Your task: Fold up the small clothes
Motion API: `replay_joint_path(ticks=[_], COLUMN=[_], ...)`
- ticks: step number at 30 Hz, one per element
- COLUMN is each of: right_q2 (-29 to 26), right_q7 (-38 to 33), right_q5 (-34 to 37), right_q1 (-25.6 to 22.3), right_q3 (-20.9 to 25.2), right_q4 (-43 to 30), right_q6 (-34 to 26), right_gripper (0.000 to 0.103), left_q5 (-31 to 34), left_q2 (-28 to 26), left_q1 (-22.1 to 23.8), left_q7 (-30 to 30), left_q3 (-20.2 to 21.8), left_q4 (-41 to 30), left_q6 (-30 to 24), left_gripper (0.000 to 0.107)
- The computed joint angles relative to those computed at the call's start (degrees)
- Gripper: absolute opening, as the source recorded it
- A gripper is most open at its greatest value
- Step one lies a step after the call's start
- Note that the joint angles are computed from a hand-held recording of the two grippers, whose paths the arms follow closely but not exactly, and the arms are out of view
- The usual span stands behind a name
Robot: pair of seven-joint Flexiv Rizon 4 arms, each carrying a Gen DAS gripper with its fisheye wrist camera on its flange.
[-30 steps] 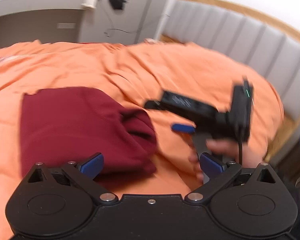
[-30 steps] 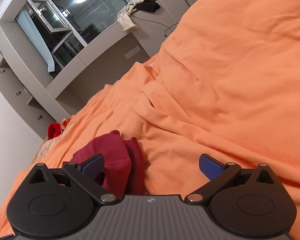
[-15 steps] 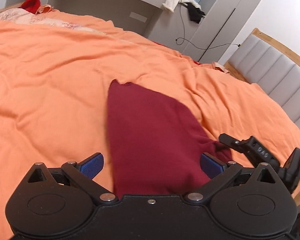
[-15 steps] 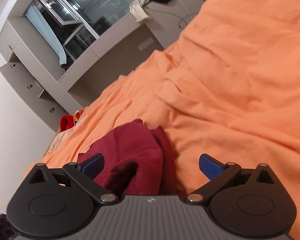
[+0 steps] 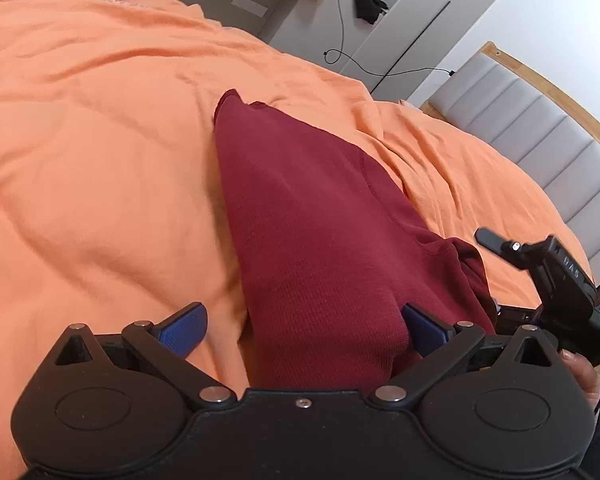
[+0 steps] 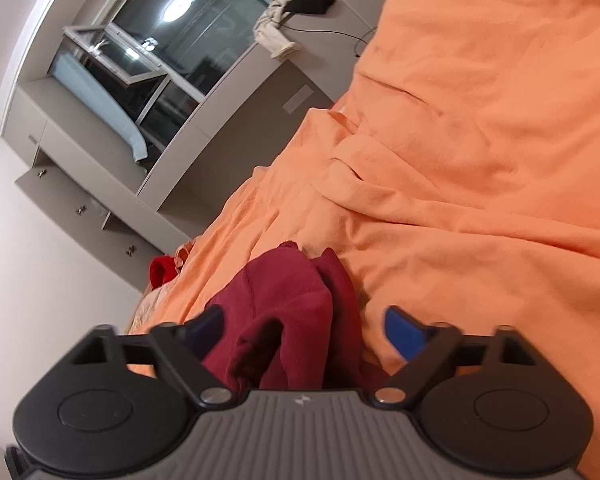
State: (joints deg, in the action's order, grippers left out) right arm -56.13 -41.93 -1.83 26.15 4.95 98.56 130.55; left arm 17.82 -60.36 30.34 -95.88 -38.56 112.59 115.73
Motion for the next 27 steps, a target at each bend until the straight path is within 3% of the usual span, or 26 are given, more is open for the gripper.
replay_joint_path(ticks=[2, 4, 5, 7, 8, 9, 17, 20, 21, 22, 24, 27], right_q2=[0.5, 0.7, 1.0, 1.7, 1.8, 2.0, 4.6, 4.4, 3.8, 3.3, 2.6, 2.9], right_q7=[-1.4, -2.2, -2.3, -3.6, -4.6, -5.5, -10.8, -9.7, -8.7, -7.9, -6.2, -4.8], right_q5=[0.4, -2.9, -5.0, -5.0, -4.3, -4.1, -0.6, -2.2, -3.7, -4.0, -5.0, -3.3], right_q1=[0.9, -0.5, -1.4, -0.6, 0.2, 0.5, 2.1, -0.2, -1.7, -2.4, -3.8, -3.2], right_q3=[-0.9, 0.2, 0.8, -0.2, -0.9, -1.2, -1.9, 0.1, 1.4, 2.1, 3.3, 2.5], right_q4=[0.9, 1.8, 2.2, 2.9, 3.0, 3.3, 6.5, 6.4, 6.0, 5.7, 5.4, 5.3], right_q6=[-0.2, -0.1, -0.9, -2.6, -2.4, -2.5, -2.2, -4.5, -5.1, -4.8, -3.8, -2.0], right_gripper=[0.065, 0.061, 0.055, 0.035, 0.019, 0.013, 0.010, 0.023, 0.036, 0.041, 0.065, 0.087], left_q5=[0.3, 1.2, 1.7, 2.5, 2.8, 3.2, 5.9, 6.0, 5.8, 5.7, 5.9, 7.3], left_q2=[-0.2, -1.1, -1.5, -2.0, -2.1, -2.1, -2.4, -2.5, -2.5, -2.4, -2.2, -2.6], left_q1=[-0.7, -1.2, -1.6, -2.8, -3.3, -3.6, -4.1, -5.0, -5.5, -6.0, -6.6, -6.3], left_q7=[0.4, 0.6, 0.6, 0.4, 0.2, -0.1, -1.2, -1.4, -1.7, -2.0, -2.6, -3.7], left_q3=[0.6, 1.3, 1.8, 3.1, 3.6, 4.0, 5.1, 6.2, 6.7, 7.3, 8.0, 8.3], left_q4=[-0.4, -0.8, -1.1, -2.0, -2.3, -2.6, -4.0, -4.3, -4.2, -4.2, -4.4, -4.6], left_q6=[0.8, 2.7, 3.7, 5.2, 5.7, 6.0, 6.1, 7.2, 7.9, 8.5, 9.1, 9.8], left_gripper=[0.103, 0.103, 0.103, 0.103, 0.103, 0.103, 0.103, 0.103, 0.103, 0.103, 0.103, 0.103])
